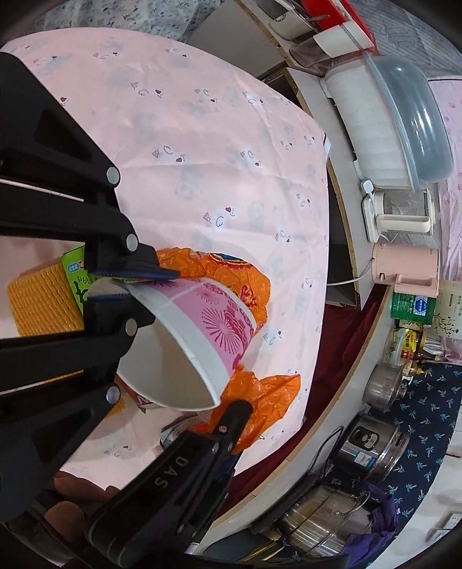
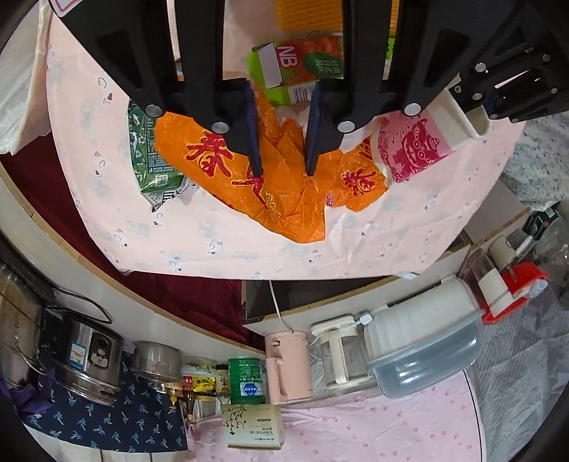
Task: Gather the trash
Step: 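Grasp the orange printed bag with the right gripper while the left gripper grasps the paper cup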
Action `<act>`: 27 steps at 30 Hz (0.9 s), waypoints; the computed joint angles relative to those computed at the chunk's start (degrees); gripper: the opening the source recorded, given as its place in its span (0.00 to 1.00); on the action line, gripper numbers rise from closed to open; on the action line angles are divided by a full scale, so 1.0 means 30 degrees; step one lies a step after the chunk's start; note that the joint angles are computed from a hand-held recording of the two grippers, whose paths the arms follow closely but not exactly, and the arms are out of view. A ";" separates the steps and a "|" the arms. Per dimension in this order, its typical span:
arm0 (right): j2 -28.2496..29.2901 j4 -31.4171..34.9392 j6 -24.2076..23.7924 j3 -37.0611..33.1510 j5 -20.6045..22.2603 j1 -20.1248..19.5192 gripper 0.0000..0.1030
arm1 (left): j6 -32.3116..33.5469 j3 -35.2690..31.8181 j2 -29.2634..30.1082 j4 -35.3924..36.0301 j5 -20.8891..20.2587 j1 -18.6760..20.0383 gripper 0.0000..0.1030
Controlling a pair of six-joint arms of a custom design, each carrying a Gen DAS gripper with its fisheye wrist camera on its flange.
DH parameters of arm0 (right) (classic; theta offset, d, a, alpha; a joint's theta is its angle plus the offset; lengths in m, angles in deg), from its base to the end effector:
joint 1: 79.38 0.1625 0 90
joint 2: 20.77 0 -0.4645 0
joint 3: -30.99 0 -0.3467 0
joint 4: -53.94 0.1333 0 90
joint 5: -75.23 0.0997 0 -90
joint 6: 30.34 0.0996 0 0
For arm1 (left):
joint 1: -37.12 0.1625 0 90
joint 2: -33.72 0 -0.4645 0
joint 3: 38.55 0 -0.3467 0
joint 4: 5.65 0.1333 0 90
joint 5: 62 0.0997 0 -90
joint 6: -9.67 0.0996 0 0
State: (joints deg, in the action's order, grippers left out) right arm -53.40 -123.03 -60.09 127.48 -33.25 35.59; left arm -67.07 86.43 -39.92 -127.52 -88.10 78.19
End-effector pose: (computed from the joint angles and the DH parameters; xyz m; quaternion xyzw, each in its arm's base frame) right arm 0.3762 -0.5669 0.0540 0.4159 -0.8736 0.1910 0.1654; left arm -0.1754 -0.4483 0.2629 -0.1141 0.8333 -0.3985 0.3658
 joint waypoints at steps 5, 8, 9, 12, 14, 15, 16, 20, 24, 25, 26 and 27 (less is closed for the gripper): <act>-0.0826 -0.0344 0.0168 0.0541 0.0631 0.0031 0.09 | -0.0972 -0.0142 -0.0231 0.0964 0.0251 -0.0672 0.03; -0.1378 -0.0570 0.0281 0.0899 0.0930 0.0036 0.09 | -0.1537 -0.0356 -0.0337 0.1770 0.0415 -0.1224 0.02; -0.1624 -0.0713 0.0311 0.1082 0.1042 0.0043 0.09 | -0.1675 -0.0432 -0.0347 0.1950 0.0455 -0.1374 0.02; -0.2218 -0.1035 0.0311 0.1525 0.1280 0.0041 0.09 | -0.1986 -0.0615 -0.0314 0.2261 0.0491 -0.1869 0.02; -0.2716 -0.1280 0.0312 0.1870 0.1489 0.0023 0.09 | -0.2245 -0.0832 -0.0176 0.2630 0.0568 -0.2211 0.02; -0.2999 -0.1432 0.0311 0.2059 0.1591 0.0017 0.09 | -0.2345 -0.0915 -0.0128 0.2798 0.0597 -0.2361 0.02; -0.3250 -0.1562 0.0325 0.2229 0.1678 0.0007 0.09 | -0.2446 -0.1035 -0.0032 0.2977 0.0632 -0.2515 0.02; -0.4176 -0.1979 0.0420 0.2779 0.1927 -0.0096 0.09 | -0.2461 -0.1547 0.0453 0.3442 0.0789 -0.3089 0.02; -0.5142 -0.2316 0.0495 0.3353 0.2046 -0.0366 0.09 | -0.2001 -0.2126 0.1221 0.3373 0.0892 -0.3549 0.02; -0.5364 -0.2413 0.0483 0.3520 0.2062 -0.0456 0.09 | -0.1817 -0.2245 0.1419 0.3246 0.0899 -0.3636 0.02; -0.5591 -0.2519 0.0472 0.3696 0.2079 -0.0546 0.09 | -0.1518 -0.2407 0.1694 0.3014 0.0893 -0.3717 0.02; -0.5798 -0.2638 0.0468 0.3859 0.2081 -0.0635 0.09 | -0.1255 -0.2514 0.1918 0.2782 0.0883 -0.3780 0.02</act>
State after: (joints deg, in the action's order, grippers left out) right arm -70.80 -130.94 -58.69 139.06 -27.01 33.69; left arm -70.83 78.89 -34.17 -119.17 -85.45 66.85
